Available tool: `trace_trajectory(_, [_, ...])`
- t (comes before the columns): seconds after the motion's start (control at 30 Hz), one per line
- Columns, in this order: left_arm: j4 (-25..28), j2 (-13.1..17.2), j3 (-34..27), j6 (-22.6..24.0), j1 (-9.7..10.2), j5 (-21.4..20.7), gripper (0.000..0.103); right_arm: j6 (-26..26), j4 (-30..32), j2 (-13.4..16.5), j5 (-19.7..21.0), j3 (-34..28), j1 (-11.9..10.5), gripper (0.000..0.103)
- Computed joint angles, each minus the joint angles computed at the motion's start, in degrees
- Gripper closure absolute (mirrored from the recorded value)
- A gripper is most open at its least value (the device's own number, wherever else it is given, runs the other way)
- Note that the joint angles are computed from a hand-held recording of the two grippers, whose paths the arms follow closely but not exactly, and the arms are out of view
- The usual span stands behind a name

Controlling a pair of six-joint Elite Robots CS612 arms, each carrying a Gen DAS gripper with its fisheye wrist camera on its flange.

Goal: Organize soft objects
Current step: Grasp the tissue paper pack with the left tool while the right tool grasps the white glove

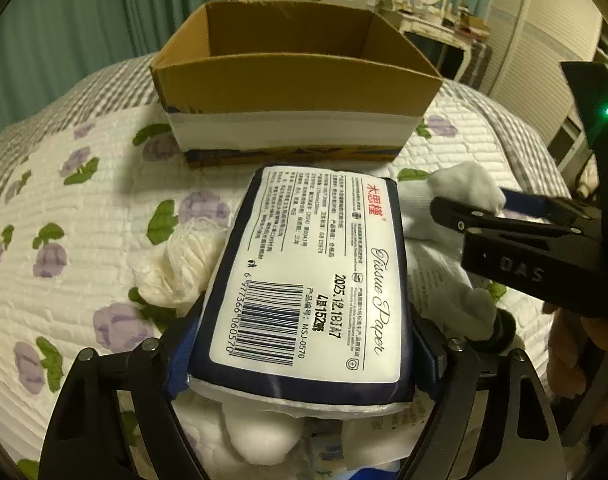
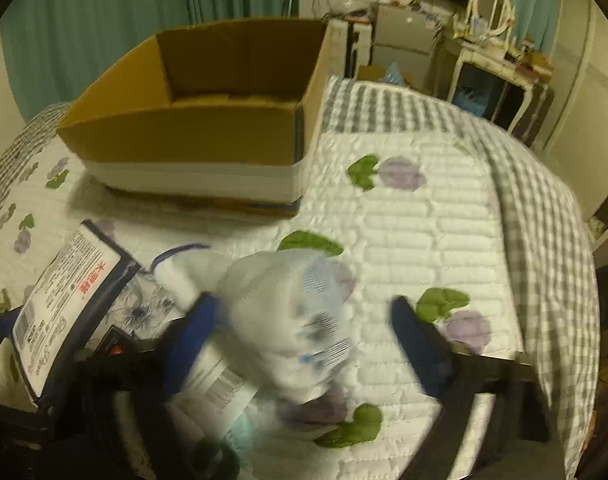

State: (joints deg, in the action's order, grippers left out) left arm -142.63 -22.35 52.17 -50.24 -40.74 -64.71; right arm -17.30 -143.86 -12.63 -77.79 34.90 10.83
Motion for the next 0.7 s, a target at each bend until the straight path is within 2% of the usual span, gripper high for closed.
trace_trajectory(0.03, [0.0,-0.1,0.2,0.2,-0.09,0.4,0.021,-0.1,1.0,0.0,0.4,-0.2,0.0,0.043])
trace_trajectory(0.07, [-0.1,-0.4,0.5,0.4,-0.21,0.7,0.022,-0.4,1.1,-0.1,0.0,0.1,0.0,0.045])
trace_trajectory(0.13, [-0.3,-0.9,1.2,0.6,-0.46,1.6,0.022,-0.5,-0.1,-0.8,0.3,1.6,0.0,0.059])
trace_trajectory(0.23, [-1.3,-2.2,3.4,0.2,-0.88,3.2,0.023,1.2,-3.3,-2.5,0.0,5.1,-0.1,0.066])
trace_trajectory(0.3, [-2.3,-3.3,5.2,-0.3,-1.23,4.5,0.023,2.2,-8.1,-4.5,-1.9,9.1,0.1,0.067])
trace_trajectory(0.53, [-5.5,-6.4,10.4,-1.3,-2.63,8.8,0.024,3.4,-22.4,-10.6,-4.2,21.0,0.6,0.068])
trace_trajectory(0.7, [-9.0,-8.9,14.2,-2.1,-3.62,12.1,0.024,4.5,-28.6,-14.3,-4.0,26.6,0.4,0.068])
